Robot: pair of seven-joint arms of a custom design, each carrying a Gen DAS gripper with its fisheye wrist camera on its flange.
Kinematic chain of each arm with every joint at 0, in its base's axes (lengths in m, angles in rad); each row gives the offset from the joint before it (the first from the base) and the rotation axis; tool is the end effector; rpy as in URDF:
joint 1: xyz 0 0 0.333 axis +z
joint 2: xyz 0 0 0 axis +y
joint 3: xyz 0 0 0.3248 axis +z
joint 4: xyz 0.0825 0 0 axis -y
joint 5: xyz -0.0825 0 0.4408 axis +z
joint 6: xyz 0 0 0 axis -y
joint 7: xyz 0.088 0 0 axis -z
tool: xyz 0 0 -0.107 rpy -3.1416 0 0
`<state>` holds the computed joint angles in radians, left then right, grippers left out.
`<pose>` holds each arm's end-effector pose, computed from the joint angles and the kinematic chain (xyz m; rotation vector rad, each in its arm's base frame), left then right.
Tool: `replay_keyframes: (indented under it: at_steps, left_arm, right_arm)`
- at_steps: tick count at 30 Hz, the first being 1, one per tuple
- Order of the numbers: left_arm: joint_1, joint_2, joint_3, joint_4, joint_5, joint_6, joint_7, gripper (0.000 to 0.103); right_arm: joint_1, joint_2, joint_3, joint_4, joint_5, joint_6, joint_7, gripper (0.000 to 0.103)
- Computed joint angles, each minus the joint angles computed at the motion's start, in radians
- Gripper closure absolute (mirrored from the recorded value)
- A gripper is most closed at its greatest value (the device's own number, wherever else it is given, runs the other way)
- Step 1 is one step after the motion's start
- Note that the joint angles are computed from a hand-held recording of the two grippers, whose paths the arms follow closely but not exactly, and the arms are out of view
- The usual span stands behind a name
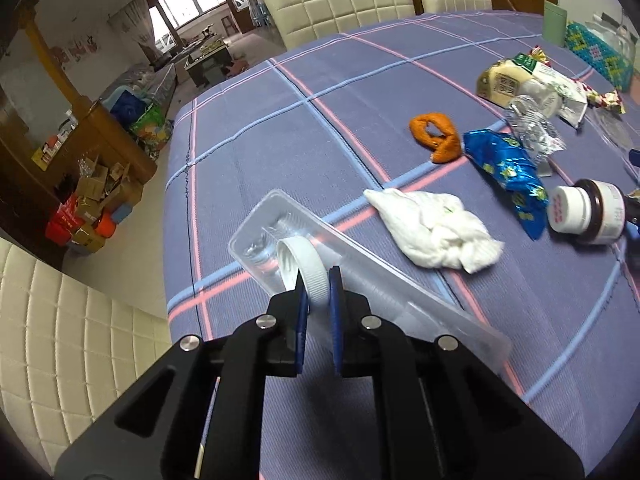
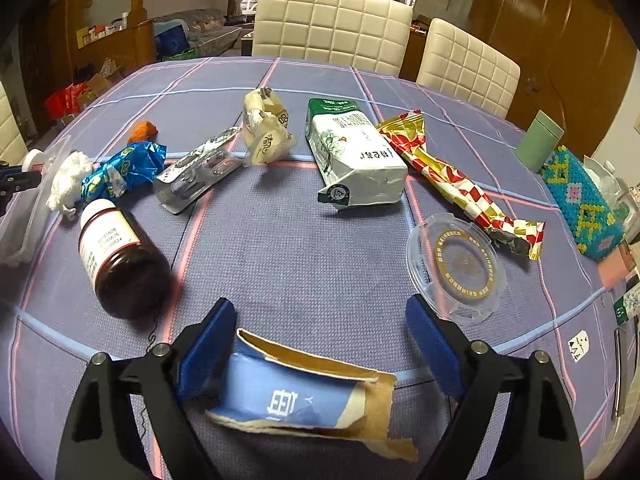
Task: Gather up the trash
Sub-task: 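Grasp the torn blue-and-tan paper box with the right gripper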
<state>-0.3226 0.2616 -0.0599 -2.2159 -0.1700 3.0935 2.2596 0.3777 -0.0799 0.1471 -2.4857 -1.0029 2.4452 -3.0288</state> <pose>0.5928 -0.2227 0.2920 -0.8701 2.4846 -0.5743 0.4386 0.2520 0.2884 -1.5653 2.2932 -0.8787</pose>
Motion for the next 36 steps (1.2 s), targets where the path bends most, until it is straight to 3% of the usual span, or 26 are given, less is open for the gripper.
replay_keyframes:
  at_steps: [6,11,15,18,23,27,30,32,33,36]
  left_arm:
    - [0.023,-0.035,-0.032,-0.044,-0.033,0.019,0.022,0.092]
    - [0.003,-0.036,-0.016,-0.049,-0.029,0.022,0.011,0.092]
    - [-0.003,-0.034,-0.014,-0.05,-0.027,0.033,0.006,0.092]
    - [-0.004,-0.038,-0.016,-0.058,-0.031,0.041,0.012,0.092]
    - [0.043,-0.041,-0.071,-0.062,-0.082,0.046,0.062,0.092]
    - [0.049,-0.046,-0.081,-0.067,-0.11,0.049,0.084,0.092]
    - [0.054,-0.057,-0.088,-0.077,-0.127,0.052,0.098,0.092]
    - [0.067,-0.068,-0.104,-0.087,-0.146,0.058,0.113,0.092]
    - [0.074,-0.074,-0.113,-0.092,-0.157,0.061,0.121,0.092]
    - [0.12,-0.097,-0.164,-0.111,-0.218,0.069,0.169,0.092]
  right_arm:
    - [-0.011,-0.019,-0.01,-0.025,0.026,0.057,-0.013,0.018]
    - [-0.02,-0.027,-0.007,-0.038,0.021,0.075,-0.003,0.017]
    - [-0.039,-0.061,-0.012,-0.083,-0.028,0.163,0.034,0.017]
    - [-0.048,-0.083,-0.007,-0.111,-0.041,0.178,0.039,0.017]
    - [-0.066,-0.101,-0.006,-0.139,-0.045,0.217,0.057,0.017]
    - [-0.078,-0.092,0.001,-0.136,-0.071,0.258,0.084,0.022]
    - [-0.073,-0.086,0.014,-0.124,-0.104,0.242,0.097,0.024]
    - [-0.065,-0.086,0.02,-0.114,-0.121,0.226,0.103,0.032]
    - [-0.062,-0.085,0.019,-0.111,-0.128,0.233,0.101,0.085]
    - [-0.059,-0.076,-0.001,-0.099,-0.075,0.275,0.041,0.085]
